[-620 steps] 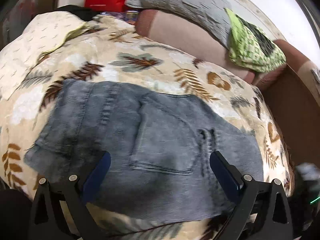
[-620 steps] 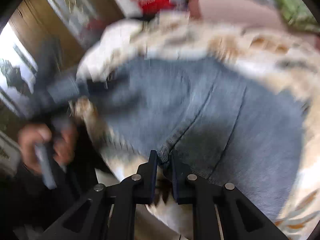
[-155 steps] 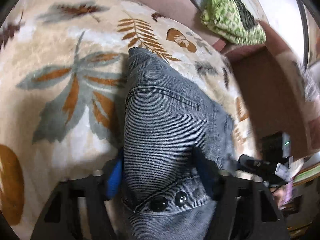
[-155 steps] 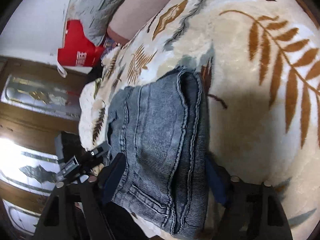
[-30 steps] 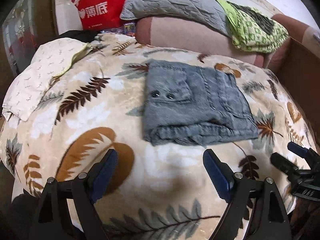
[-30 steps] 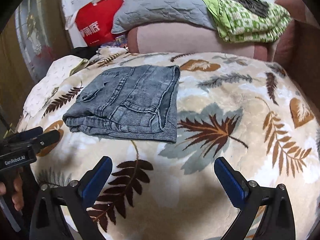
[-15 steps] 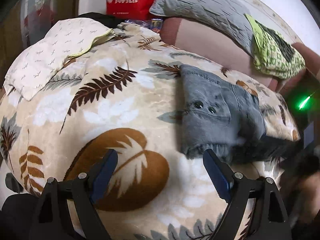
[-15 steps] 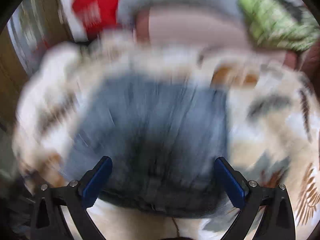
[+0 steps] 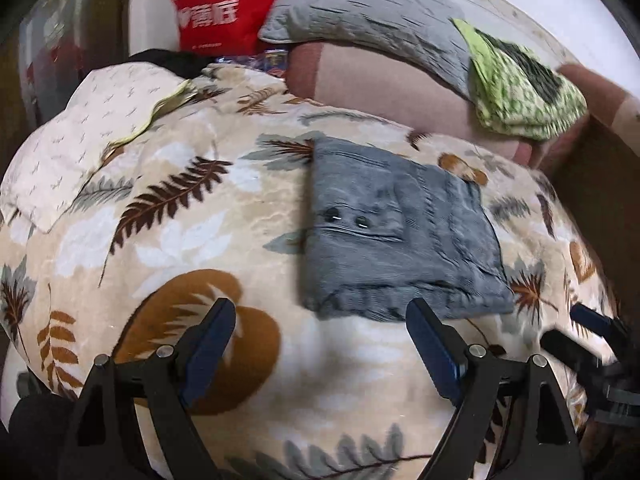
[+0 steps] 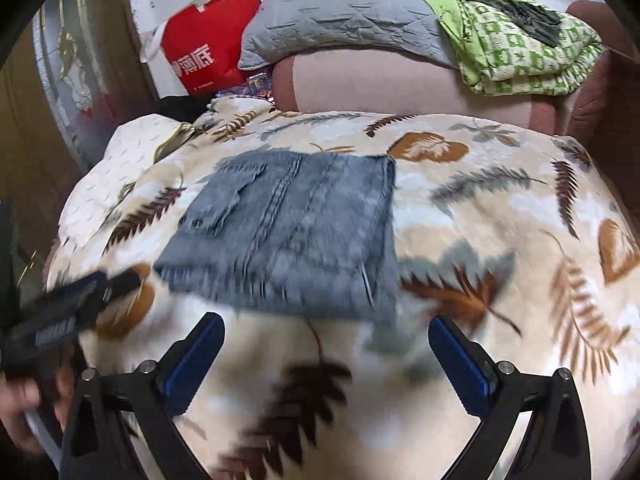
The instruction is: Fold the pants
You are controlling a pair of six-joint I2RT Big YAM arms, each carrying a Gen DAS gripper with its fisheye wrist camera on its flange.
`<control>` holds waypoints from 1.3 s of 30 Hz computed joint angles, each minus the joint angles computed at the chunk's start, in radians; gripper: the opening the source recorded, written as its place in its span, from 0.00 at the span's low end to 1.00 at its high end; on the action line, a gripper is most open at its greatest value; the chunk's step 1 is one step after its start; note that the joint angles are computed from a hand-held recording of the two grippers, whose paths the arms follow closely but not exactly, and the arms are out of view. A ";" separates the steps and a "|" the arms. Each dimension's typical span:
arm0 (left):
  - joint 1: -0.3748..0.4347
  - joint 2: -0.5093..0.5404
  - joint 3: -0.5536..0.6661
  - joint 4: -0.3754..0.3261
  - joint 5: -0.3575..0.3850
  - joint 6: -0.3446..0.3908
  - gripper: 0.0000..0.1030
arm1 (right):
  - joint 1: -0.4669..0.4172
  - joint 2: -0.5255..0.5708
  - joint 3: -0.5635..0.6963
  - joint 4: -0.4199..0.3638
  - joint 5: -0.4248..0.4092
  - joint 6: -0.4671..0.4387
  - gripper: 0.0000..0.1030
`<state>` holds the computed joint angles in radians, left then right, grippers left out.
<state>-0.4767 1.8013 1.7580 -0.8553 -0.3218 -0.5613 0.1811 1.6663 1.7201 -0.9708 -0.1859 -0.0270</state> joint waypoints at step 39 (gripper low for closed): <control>-0.031 0.074 0.179 -0.048 -0.032 0.116 0.97 | 0.001 0.061 0.119 -0.114 -0.019 -0.060 1.00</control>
